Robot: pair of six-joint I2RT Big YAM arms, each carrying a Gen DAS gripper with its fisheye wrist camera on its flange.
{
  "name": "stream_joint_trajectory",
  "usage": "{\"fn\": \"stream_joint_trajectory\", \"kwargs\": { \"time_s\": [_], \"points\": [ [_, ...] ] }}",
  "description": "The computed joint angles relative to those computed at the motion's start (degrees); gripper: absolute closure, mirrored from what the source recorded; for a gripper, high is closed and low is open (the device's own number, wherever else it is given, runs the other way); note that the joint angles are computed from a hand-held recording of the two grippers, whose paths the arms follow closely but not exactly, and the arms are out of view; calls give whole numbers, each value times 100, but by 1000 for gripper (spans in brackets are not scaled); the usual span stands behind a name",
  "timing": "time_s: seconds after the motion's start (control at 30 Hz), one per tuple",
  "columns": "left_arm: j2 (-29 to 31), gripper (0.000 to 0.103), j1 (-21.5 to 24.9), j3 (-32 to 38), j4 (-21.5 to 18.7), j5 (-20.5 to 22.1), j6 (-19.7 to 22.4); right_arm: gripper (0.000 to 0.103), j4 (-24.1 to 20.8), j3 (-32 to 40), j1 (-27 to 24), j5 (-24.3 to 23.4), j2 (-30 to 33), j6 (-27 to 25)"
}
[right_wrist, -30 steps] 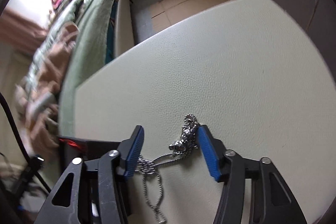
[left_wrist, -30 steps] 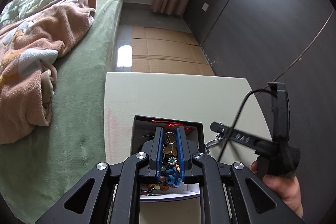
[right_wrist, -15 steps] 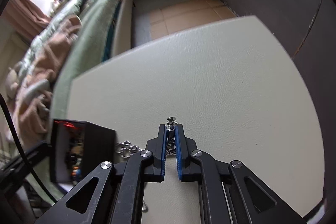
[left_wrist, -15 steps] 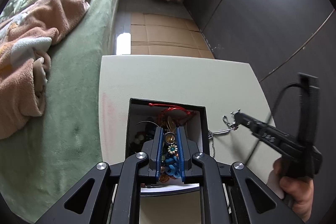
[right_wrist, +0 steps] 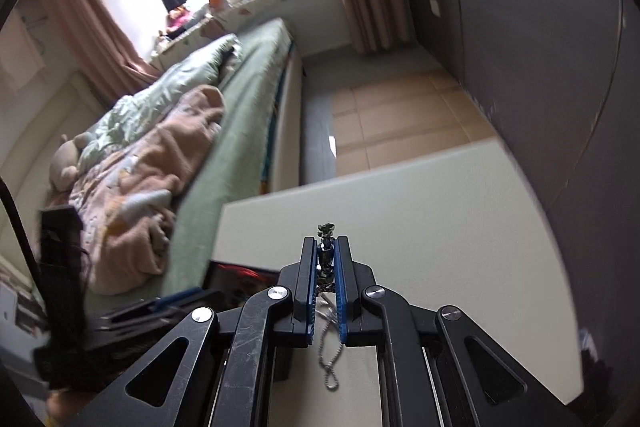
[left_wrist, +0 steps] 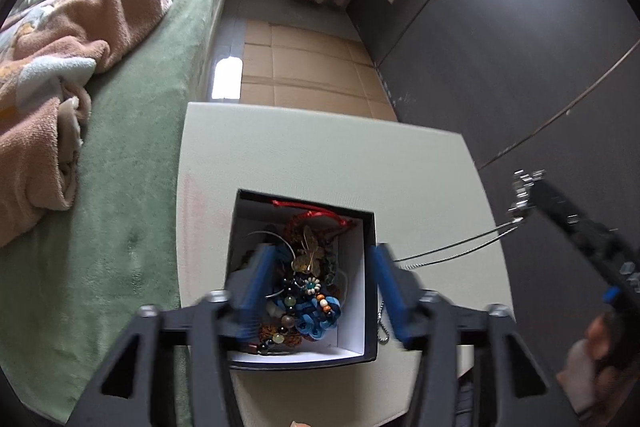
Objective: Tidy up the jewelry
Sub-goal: 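Grasp the silver ball chain by its clasp with the right gripper and lift, then raise the dangling chain high, lower it into the box, open the right gripper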
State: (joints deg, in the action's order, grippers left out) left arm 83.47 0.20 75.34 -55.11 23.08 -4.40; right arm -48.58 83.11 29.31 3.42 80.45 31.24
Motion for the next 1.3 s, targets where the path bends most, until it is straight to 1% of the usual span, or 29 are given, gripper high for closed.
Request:
{"fn": "stream_joint_trajectory", "kwargs": {
  "time_s": [0.2, 0.4, 0.53, 0.7, 0.77, 0.83, 0.9, 1.07, 1.2, 1.3],
  "points": [
    [-151, 47, 179, -131, 84, 148, -82, 94, -287, 681, 203, 323, -9, -286],
    [-260, 47, 304, -209, 225, 166, -117, 94, -543, 1263, 432, 709, -5, -537],
    [-252, 47, 412, -175, 248, 270, -158, 94, -742, 1800, 628, 1016, 80, -703],
    [-304, 46, 455, -227, 383, 335, -216, 94, -917, 2485, 847, 1387, 202, -945],
    [-304, 42, 464, -230, 423, 341, -203, 94, -996, 2773, 939, 1518, 268, -1024],
    [-321, 35, 481, -246, 478, 349, -215, 94, -1062, 3065, 1018, 1630, 359, -1117],
    [-333, 35, 512, -257, 520, 350, -249, 94, -1144, 3374, 1101, 1737, 485, -1200],
    [-332, 34, 569, -270, 567, 349, -340, 94, -1368, 3953, 1184, 1796, 770, -1293],
    [-332, 34, 604, -279, 578, 363, -360, 94, -1406, 4056, 1242, 1785, 869, -1329],
    [-338, 34, 635, -284, 598, 389, -378, 94, -1406, 3980, 1256, 1753, 891, -1311]
  ]
}}
